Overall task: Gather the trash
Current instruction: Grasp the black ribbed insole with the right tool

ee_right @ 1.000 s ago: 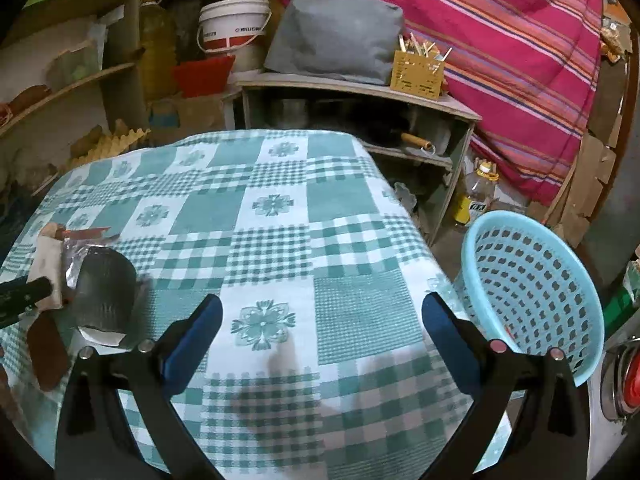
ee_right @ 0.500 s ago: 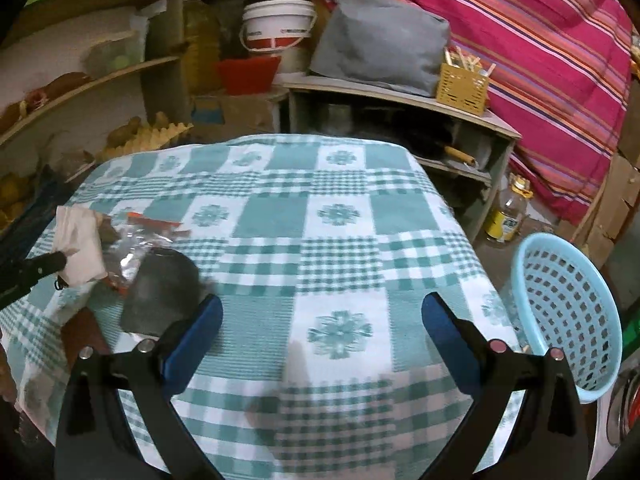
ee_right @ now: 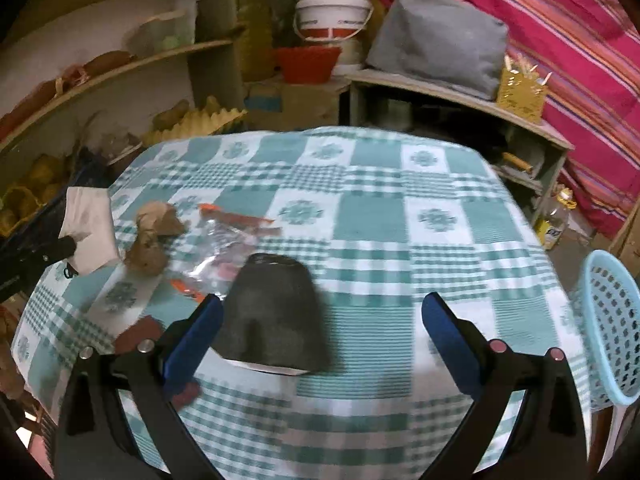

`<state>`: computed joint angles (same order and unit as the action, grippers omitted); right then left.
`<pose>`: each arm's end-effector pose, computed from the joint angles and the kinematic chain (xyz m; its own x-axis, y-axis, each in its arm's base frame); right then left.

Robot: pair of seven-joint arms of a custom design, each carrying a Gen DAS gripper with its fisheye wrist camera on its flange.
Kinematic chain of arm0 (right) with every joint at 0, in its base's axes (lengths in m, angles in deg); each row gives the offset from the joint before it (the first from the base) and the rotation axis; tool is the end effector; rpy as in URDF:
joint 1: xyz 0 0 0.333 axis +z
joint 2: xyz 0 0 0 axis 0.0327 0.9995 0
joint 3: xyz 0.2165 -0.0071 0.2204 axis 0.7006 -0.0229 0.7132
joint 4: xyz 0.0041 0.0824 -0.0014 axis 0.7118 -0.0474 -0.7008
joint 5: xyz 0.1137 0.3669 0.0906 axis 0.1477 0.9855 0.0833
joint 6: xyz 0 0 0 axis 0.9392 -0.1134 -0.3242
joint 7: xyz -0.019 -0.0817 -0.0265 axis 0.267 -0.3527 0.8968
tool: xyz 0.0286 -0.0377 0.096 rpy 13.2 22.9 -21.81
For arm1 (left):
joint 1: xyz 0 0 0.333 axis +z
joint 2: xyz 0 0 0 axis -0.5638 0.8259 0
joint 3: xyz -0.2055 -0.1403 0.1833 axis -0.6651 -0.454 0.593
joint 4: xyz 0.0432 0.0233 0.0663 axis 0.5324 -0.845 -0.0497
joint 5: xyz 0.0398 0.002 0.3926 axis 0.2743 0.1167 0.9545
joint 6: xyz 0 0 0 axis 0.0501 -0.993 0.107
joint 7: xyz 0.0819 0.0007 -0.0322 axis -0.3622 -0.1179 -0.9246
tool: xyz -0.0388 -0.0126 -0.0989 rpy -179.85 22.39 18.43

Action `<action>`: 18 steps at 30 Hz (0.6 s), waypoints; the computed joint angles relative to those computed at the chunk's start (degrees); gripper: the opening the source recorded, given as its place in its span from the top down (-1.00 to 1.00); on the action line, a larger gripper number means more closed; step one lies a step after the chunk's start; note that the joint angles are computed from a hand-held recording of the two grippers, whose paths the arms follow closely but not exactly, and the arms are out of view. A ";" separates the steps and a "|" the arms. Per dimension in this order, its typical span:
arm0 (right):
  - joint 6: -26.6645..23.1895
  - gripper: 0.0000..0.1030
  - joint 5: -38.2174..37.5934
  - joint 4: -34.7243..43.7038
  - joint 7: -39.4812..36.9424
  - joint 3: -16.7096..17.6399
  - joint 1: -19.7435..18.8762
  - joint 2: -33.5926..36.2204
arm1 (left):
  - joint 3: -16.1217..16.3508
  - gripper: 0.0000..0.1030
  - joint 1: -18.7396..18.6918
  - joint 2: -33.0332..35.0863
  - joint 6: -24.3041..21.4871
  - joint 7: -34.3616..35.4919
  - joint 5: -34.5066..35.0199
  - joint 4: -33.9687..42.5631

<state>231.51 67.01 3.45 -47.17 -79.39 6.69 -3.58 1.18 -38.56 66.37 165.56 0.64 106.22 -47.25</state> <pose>0.7597 0.1332 0.3539 0.6354 -0.7718 -0.0237 -0.5393 -0.4216 -0.7290 0.5925 -0.1132 0.3516 0.4721 -0.8651 0.1693 -0.5471 -0.4382 -0.7132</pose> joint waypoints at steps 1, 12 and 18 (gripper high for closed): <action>-0.17 -0.89 -0.18 -0.11 0.24 -0.04 0.25 -0.06 | 0.17 0.74 0.08 -0.37 0.09 -0.26 0.39 -0.54; -0.14 -0.89 -7.86 1.45 7.65 -3.40 4.90 2.19 | 0.29 0.74 2.21 -3.28 2.21 -6.02 6.86 -4.57; 0.23 -0.72 -9.62 0.76 8.15 -3.07 5.11 2.45 | 0.04 0.73 3.35 -3.81 2.96 -8.39 8.79 -5.62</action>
<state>231.74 57.38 4.21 -39.02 -82.45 11.80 -1.13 1.22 -35.21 62.56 168.52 -7.75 115.01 -52.87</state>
